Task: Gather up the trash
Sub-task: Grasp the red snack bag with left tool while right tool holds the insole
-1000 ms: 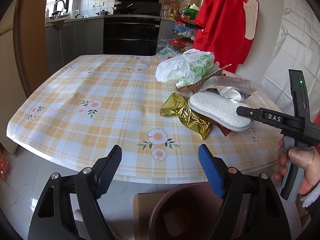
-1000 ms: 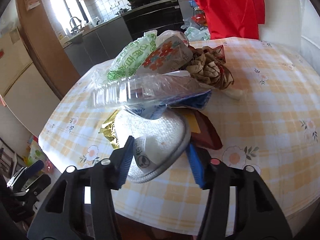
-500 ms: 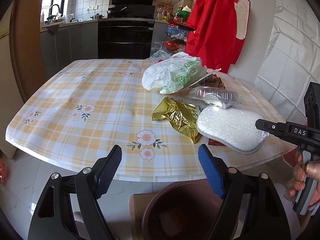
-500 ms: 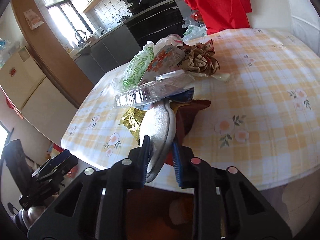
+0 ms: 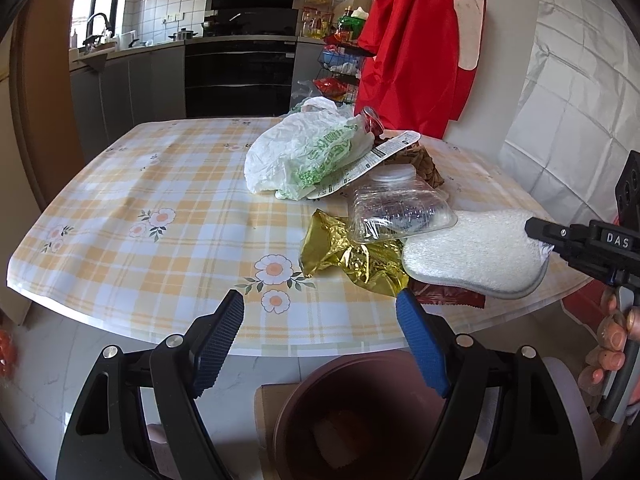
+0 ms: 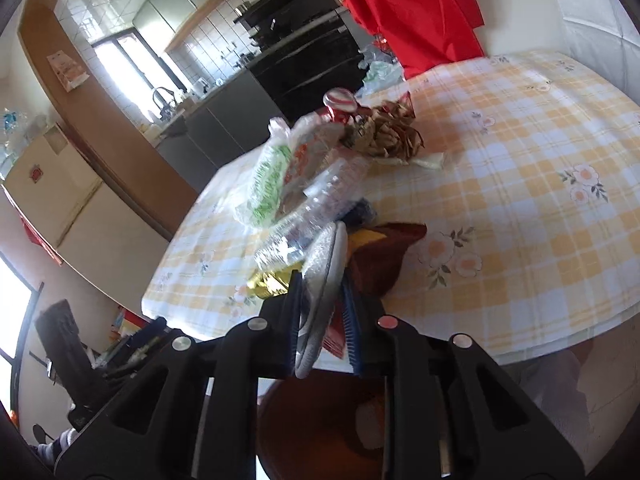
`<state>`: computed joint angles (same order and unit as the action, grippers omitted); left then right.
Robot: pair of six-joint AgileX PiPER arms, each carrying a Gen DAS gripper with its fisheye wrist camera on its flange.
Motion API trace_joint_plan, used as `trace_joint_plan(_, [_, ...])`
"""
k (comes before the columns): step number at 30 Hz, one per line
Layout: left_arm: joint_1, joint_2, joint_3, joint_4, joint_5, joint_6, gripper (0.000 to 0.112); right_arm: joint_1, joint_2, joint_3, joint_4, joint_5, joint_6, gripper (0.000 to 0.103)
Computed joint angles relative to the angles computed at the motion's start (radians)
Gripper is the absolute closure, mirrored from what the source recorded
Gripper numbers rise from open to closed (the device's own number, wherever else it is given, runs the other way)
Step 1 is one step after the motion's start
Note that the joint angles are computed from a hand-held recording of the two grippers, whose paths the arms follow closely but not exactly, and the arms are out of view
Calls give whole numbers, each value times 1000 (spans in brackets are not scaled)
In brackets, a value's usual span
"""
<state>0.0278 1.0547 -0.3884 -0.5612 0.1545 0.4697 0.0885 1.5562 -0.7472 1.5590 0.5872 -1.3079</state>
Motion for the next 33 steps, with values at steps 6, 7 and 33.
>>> trace_joint_plan(6, [17, 21, -5, -98, 2, 101, 37, -20, -50, -32, 77, -2, -54, 83])
trace_joint_plan(7, [15, 25, -6, -115, 2, 118, 37, -21, -53, -44, 69, -11, -43, 83])
trace_joint_plan(33, [-179, 188, -92, -106, -37, 48, 39, -118, 14, -105, -368, -167, 264, 82])
